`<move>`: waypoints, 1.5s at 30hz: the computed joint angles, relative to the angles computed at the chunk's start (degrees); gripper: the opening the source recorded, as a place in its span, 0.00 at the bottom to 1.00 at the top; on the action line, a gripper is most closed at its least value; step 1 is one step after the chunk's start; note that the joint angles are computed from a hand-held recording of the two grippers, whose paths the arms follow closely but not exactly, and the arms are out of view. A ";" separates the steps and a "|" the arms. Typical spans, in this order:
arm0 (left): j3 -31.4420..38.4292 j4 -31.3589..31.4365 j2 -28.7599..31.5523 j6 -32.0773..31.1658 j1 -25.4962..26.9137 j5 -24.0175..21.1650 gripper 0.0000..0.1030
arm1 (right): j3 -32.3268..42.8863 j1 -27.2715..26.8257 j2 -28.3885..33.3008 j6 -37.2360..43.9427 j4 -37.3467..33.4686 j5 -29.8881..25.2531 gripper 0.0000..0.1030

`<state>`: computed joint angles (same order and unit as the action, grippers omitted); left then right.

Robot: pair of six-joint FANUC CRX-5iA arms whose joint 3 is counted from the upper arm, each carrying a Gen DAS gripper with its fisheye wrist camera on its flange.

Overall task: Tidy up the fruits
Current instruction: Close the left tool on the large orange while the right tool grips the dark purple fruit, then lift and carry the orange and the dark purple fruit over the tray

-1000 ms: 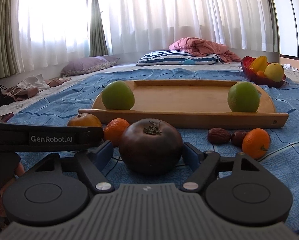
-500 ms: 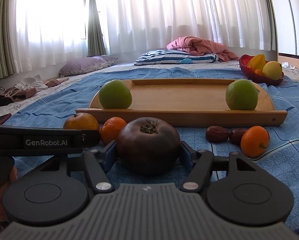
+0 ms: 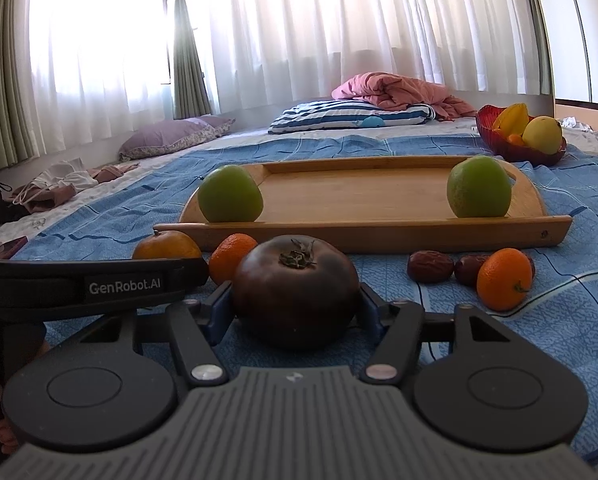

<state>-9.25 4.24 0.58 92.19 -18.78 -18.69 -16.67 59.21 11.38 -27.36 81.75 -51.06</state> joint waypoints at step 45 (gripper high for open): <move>20.64 -4.28 9.00 2.25 -0.26 -8.36 0.49 | 1.39 -4.69 -5.12 7.11 1.83 -4.18 0.64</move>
<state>11.39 -0.04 9.58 94.43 -19.05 -27.05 -15.27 54.52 6.26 -20.25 83.58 -55.24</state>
